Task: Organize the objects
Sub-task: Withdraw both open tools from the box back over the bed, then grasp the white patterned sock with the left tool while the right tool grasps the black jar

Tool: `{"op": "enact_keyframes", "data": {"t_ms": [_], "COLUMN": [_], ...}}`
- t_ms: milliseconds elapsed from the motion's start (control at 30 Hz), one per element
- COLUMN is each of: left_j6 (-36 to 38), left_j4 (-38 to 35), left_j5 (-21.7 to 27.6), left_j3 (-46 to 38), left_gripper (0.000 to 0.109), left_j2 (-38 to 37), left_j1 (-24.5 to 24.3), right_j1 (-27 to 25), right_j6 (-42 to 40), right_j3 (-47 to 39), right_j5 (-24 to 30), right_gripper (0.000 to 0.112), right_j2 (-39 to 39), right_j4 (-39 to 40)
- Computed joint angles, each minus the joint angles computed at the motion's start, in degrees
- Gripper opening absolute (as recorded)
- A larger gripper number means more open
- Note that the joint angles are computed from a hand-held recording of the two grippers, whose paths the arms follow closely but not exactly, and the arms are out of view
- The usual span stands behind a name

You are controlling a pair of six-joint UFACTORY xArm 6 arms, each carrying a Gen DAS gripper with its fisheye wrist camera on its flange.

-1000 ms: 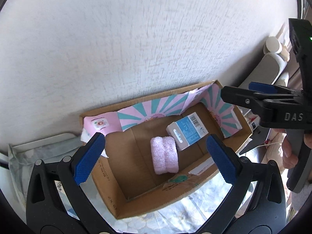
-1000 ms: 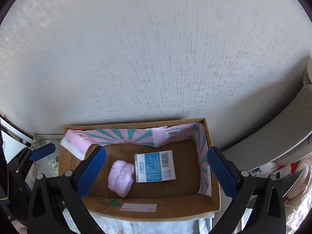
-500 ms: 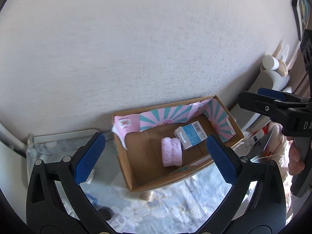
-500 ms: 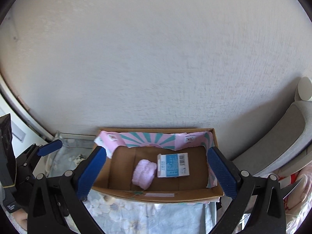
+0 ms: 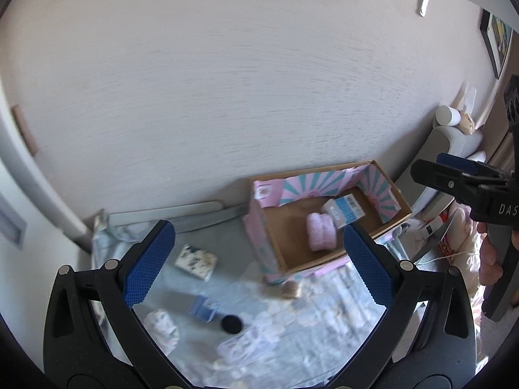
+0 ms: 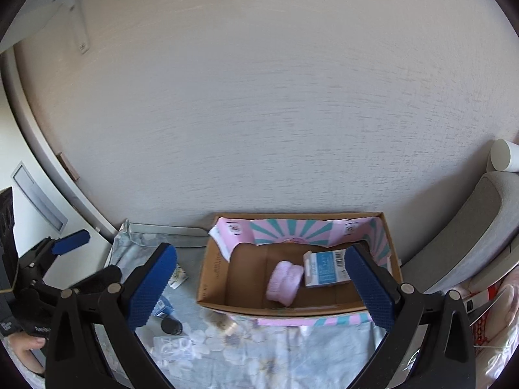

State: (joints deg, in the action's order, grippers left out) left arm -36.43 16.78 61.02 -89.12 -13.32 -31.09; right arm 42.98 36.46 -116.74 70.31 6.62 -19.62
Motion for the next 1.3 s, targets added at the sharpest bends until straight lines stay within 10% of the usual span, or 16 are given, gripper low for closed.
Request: {"op": "enact_keyframes", "data": {"t_ms": [400,800,1300], "left_j6": [3.94,6.26,6.52], "left_j4": [-3.28,-9.85,-7.58], "left_j5": [-0.83,-4.03,-15.58], "left_j3": [17.01,39.57,54.53], "left_gripper": [0.103,0.103,0.103], "left_j2": [-16.56,-29.62,-31.35], "left_j1": [7.78,11.56,12.90], "right_j1": [8.38,13.65,14.49], "right_j6": [11.82,20.15,9.46], "right_j3": [-2.56,17.25,25.25], "right_j5": [3.04,-8.72,-22.25], "right_gripper": [0.103,0.103,0.087], "right_j2": [3.71,-1.32,4.71], "right_j4": [-5.72,-6.18,-2.28]}}
